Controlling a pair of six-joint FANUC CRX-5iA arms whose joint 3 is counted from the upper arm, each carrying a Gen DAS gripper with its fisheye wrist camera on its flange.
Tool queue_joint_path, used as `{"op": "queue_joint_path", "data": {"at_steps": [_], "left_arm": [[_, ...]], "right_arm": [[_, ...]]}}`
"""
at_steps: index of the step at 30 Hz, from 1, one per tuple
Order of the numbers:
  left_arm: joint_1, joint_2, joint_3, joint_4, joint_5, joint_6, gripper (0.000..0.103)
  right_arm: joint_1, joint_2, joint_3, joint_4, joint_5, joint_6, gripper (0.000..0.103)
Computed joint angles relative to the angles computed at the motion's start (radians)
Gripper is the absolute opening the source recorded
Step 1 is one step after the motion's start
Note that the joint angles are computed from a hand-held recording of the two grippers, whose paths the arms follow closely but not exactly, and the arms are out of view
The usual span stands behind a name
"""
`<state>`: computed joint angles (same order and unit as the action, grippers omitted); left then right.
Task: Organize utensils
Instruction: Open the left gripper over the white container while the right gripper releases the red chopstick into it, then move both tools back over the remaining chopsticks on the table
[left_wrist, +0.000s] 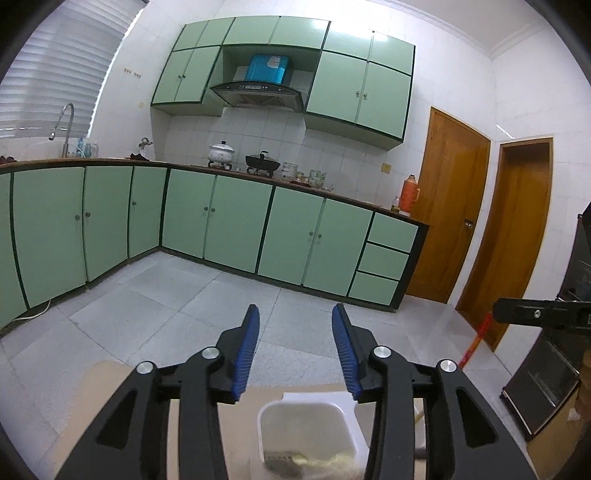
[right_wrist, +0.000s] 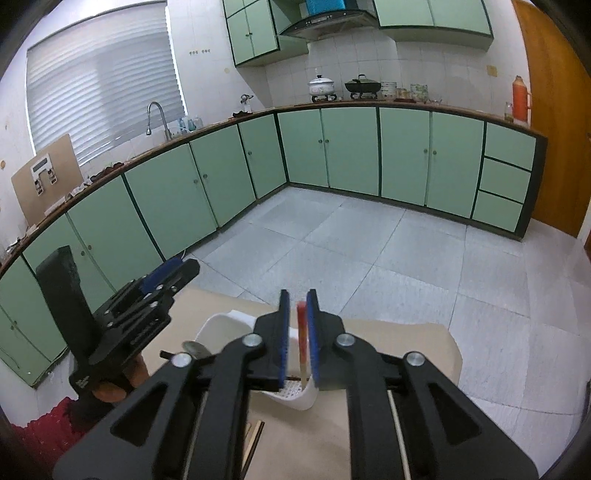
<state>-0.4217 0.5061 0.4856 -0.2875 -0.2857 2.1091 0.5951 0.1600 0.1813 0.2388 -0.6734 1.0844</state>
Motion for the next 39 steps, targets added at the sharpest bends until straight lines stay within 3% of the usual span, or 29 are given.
{"op": "queue_joint_path", "data": {"at_steps": [2, 12, 15, 25, 28, 31, 39], "left_arm": [[-0.005, -0.017, -0.014, -0.024, -0.001, 0.024, 0.045], [-0.058, -0.144, -0.111, -0.248, -0.056, 0.231, 0.060], [-0.069, -0.189, -0.166, -0.271, -0.071, 0.273, 0.065], [-0.090, -0.290, -0.369, -0.131, -0.136, 0.171, 0.075], [-0.095, -0.306, -0.427, -0.060, -0.165, 0.109, 0.076], [-0.109, -0.315, -0.461, -0.043, -0.223, 0.090, 0.076], [-0.129, -0.352, -0.547, 0.015, -0.273, 0.023, 0.078]], "right_arm": [[0.005, -0.017, -0.030, 0.024, 0.018, -0.031, 0.033], [0.020, -0.131, -0.204, 0.126, 0.090, -0.195, 0.049], [0.034, -0.181, -0.291, 0.192, 0.115, -0.287, 0.056], [0.151, -0.305, -0.632, 0.558, 0.125, -0.700, 0.079], [0.190, -0.323, -0.702, 0.610, 0.108, -0.781, 0.081], [0.236, -0.331, -0.750, 0.614, 0.066, -0.816, 0.081], [0.319, -0.382, -0.873, 0.636, 0.046, -0.987, 0.081]]}}
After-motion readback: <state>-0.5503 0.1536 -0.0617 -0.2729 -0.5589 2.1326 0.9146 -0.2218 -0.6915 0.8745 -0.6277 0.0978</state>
